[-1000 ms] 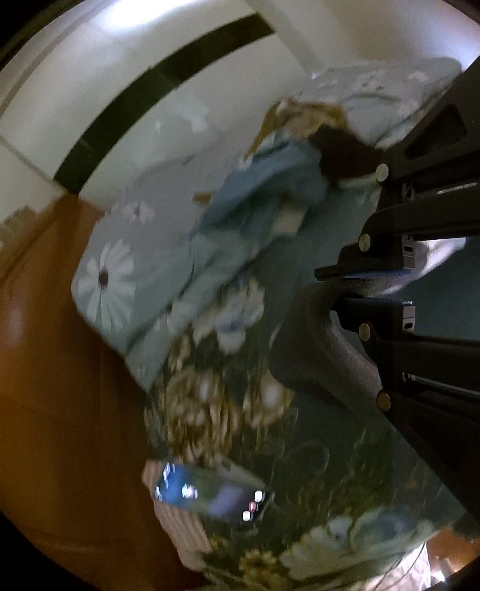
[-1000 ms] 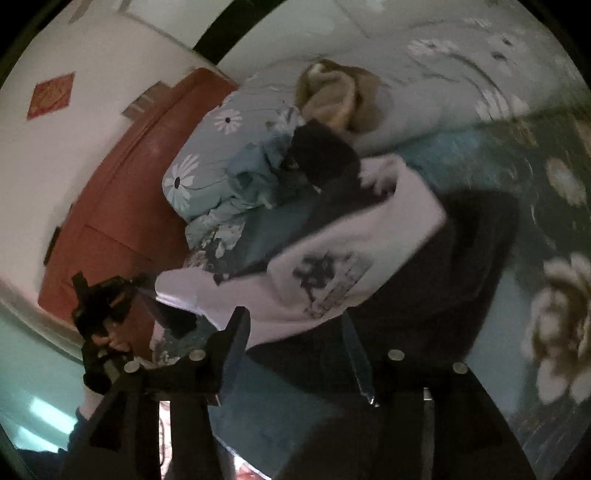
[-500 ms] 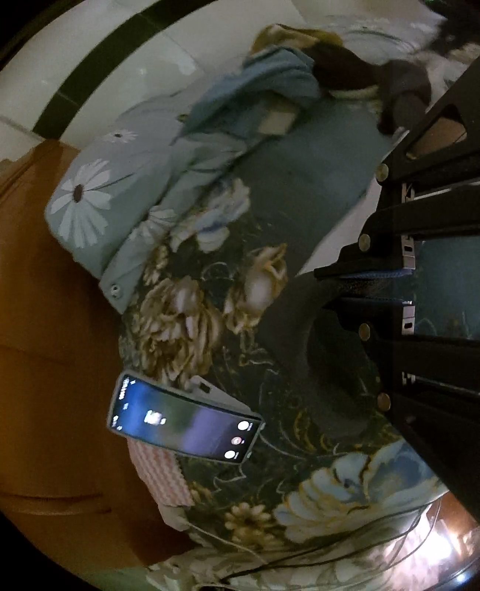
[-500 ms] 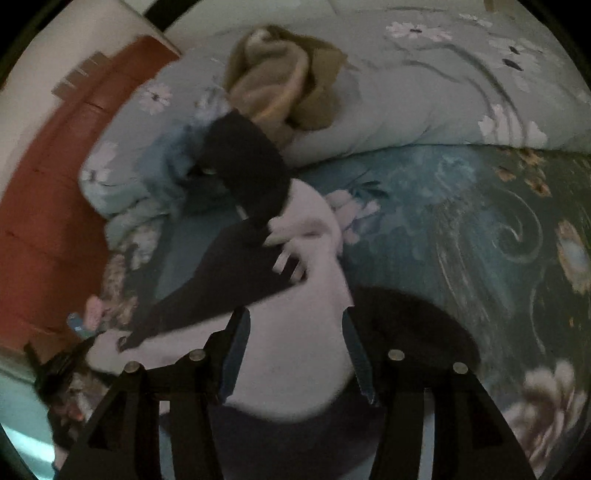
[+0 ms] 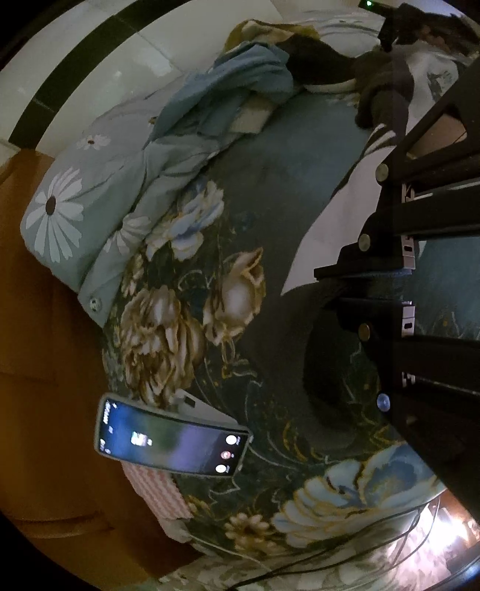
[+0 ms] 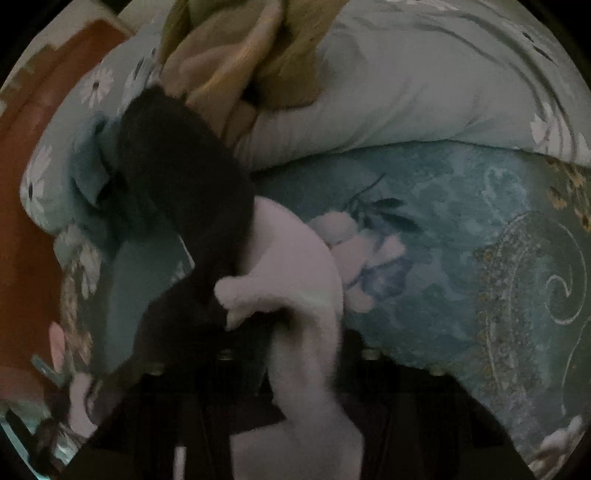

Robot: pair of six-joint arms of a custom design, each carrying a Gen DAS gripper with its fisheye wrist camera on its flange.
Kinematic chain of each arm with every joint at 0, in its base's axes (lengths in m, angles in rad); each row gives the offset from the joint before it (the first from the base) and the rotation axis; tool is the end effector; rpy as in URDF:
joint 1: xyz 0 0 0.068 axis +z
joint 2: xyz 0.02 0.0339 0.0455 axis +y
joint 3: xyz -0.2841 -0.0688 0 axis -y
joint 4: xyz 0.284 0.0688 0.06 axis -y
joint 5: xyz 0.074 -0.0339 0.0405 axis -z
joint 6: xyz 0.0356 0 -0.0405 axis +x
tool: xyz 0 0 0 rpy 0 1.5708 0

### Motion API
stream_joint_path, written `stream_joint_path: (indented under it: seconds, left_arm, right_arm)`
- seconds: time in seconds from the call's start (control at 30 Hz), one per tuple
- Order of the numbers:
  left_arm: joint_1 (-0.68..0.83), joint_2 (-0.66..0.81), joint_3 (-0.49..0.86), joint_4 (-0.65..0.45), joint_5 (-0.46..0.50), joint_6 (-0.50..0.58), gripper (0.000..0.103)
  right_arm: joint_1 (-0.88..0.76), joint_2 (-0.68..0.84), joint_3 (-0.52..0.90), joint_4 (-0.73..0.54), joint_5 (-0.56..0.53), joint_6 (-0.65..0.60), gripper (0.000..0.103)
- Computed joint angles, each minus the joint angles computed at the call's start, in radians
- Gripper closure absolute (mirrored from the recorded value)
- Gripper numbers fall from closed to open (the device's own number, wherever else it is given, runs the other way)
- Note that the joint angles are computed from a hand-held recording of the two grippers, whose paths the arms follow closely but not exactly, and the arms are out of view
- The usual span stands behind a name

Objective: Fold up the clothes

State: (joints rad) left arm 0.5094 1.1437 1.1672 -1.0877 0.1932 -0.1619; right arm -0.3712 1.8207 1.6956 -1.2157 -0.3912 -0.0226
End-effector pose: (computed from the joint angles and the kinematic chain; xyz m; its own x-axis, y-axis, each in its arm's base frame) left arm 0.2108 0.1099 0.3435 -0.6894 -0.5663 -0.4518 -0.5151 0.8217 -0.2439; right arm 0.3813 -0.1339 0.3088 -0.9129 0.3329 -0.2363 0.2338 0.9008 0.3660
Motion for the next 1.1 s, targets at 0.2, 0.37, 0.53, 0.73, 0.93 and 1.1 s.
stream_joint_path:
  seconds: [0.2, 0.37, 0.53, 0.73, 0.93, 1.1]
  left_arm:
    - [-0.067, 0.010, 0.097, -0.037, 0.001, -0.053, 0.094]
    - [-0.149, 0.044, 0.226, -0.038, 0.014, -0.109, 0.094]
    - [-0.271, 0.145, 0.420, -0.021, 0.027, -0.176, 0.094]
    - [-0.427, 0.345, 0.733, -0.024, -0.066, -0.197, 0.094]
    - [-0.475, 0.629, 1.082, -0.128, -0.164, -0.202, 0.094]
    - [-0.502, 0.713, 1.033, -0.119, -0.223, -0.213, 0.094]
  right_arm:
    - [-0.152, -0.100, -0.019, 0.037, -0.105, 0.038, 0.091]
    - [-0.348, -0.153, 0.058, -0.002, -0.194, -0.022, 0.094]
    - [-0.507, -0.134, 0.204, -0.085, -0.264, -0.080, 0.095]
    - [-0.584, -0.080, 0.351, -0.142, -0.323, -0.100, 0.095]
    - [-0.551, -0.034, 0.410, -0.131, -0.313, -0.100, 0.095]
    - [-0.481, 0.027, 0.372, -0.083, -0.258, -0.040, 0.094]
